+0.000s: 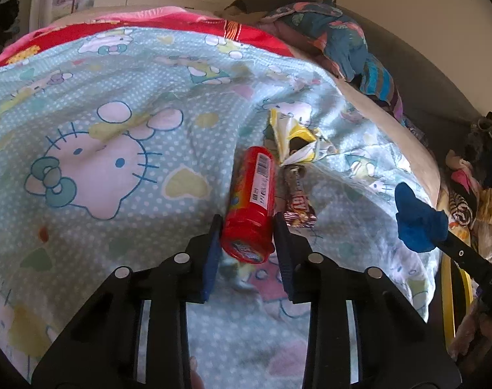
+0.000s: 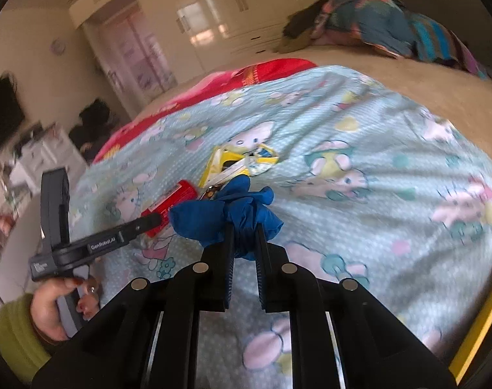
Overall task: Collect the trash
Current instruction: 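Carry the red tube and blue cloth in both tools over the bin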
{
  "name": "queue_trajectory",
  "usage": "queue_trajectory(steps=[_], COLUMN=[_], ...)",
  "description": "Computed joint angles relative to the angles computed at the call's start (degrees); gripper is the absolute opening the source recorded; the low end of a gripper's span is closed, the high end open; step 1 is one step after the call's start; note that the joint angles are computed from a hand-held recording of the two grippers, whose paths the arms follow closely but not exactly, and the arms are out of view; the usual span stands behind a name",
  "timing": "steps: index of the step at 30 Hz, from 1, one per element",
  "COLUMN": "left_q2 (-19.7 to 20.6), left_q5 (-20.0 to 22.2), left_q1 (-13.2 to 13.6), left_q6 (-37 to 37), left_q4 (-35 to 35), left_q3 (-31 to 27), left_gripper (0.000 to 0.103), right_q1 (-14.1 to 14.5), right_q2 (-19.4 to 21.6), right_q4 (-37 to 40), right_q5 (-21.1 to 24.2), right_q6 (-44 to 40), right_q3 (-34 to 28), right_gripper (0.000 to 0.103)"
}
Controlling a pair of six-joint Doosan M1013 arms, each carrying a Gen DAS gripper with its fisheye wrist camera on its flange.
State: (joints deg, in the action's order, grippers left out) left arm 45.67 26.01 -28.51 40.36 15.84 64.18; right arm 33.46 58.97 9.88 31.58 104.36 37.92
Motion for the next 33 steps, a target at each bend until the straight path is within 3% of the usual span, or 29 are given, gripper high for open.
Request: queue_trajectory(steps=[5,19,33], left_q2=[-1.8,-6.0,-6.2], left_q5=[-1.9,-8.0,-11.3], left_q1=[-0.7,-3.2,-5.2], left_q6=[-3.2,2.4,17.5], left_q4=[3.7,3.8,-8.8], left_q3=[2.5,6.4,4.6], left_gripper=[0.024,0.024,0.024], right_q1=[-0.2,0.0,-1.1], right_q2=[-3.0,-8.3,-14.2], right_q4=[0.9,-3.2,-16.9], right_q5=[-3.8,-9.7,-16.1], right_q6=[1.1,3.8,19.9], right_q3=[5.7,14.1,24.1], right_gripper=[0.012,0.012,0.012])
